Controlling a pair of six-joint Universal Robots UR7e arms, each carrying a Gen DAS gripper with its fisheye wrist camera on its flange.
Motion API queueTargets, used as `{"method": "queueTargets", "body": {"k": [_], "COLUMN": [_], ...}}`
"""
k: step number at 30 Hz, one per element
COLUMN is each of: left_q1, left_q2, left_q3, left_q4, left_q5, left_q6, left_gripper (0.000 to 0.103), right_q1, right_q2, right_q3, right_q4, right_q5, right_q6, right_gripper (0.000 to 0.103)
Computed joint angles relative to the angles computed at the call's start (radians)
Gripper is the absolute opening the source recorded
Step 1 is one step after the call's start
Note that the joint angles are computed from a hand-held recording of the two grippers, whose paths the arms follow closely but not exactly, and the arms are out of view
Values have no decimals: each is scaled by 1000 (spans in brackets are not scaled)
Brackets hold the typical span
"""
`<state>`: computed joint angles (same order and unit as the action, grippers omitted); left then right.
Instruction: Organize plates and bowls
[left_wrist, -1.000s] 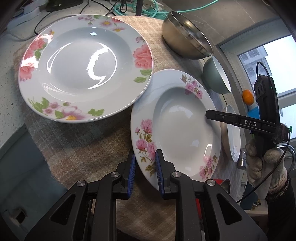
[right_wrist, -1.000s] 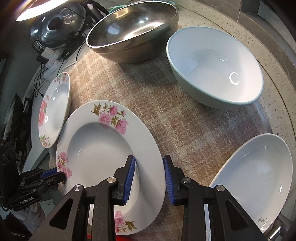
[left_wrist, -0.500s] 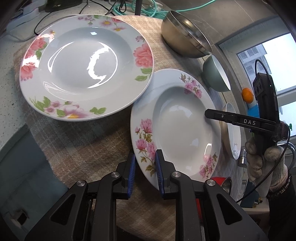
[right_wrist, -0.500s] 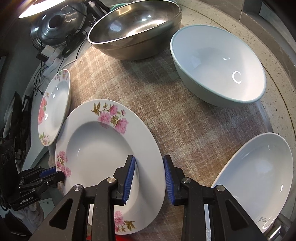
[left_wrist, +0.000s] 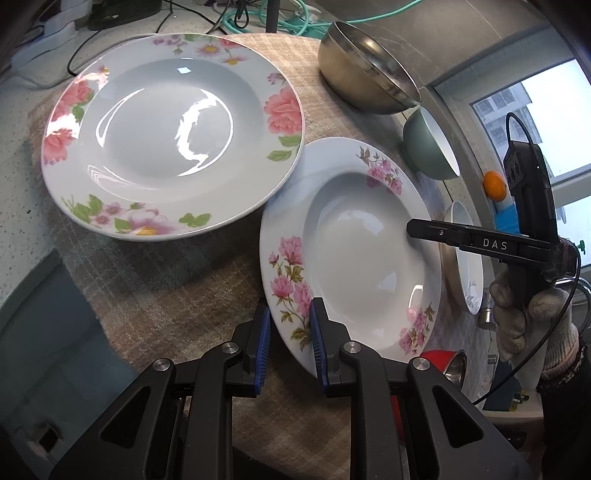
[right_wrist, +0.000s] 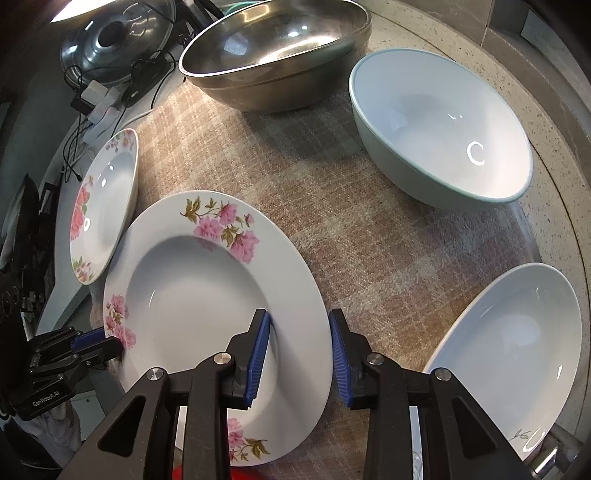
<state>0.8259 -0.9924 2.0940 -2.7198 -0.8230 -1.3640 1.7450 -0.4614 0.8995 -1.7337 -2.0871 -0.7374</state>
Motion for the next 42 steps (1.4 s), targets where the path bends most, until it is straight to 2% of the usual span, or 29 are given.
{"method": "queueTargets", "body": {"k": [17,26,32,38,42], "left_q1": [-6,4,2,-8,-22], "left_q2": [-9,-13,-17,-40,-66], "left_q3": [3,23,25,31,50], "left_q4": [24,-38,-33,24,61], "left_q5": [11,-22,-24,-13,-12], "left_q6": [-9,27,29,1,-28], "left_gripper": [19,18,19,20,20], "right_q1": [0,9,9,7,1], "right_q2": [-10,-6,-4,-18,-25], "right_q3": [34,42,40,73,49], "right_q4": [-37,-49,-45,-102,-85], "right_q5": [-9,-29,-31,-35,-4], "right_q6": [-10,-21,-24,-39,-17], "right_gripper": [31,31,33,38,39]}}
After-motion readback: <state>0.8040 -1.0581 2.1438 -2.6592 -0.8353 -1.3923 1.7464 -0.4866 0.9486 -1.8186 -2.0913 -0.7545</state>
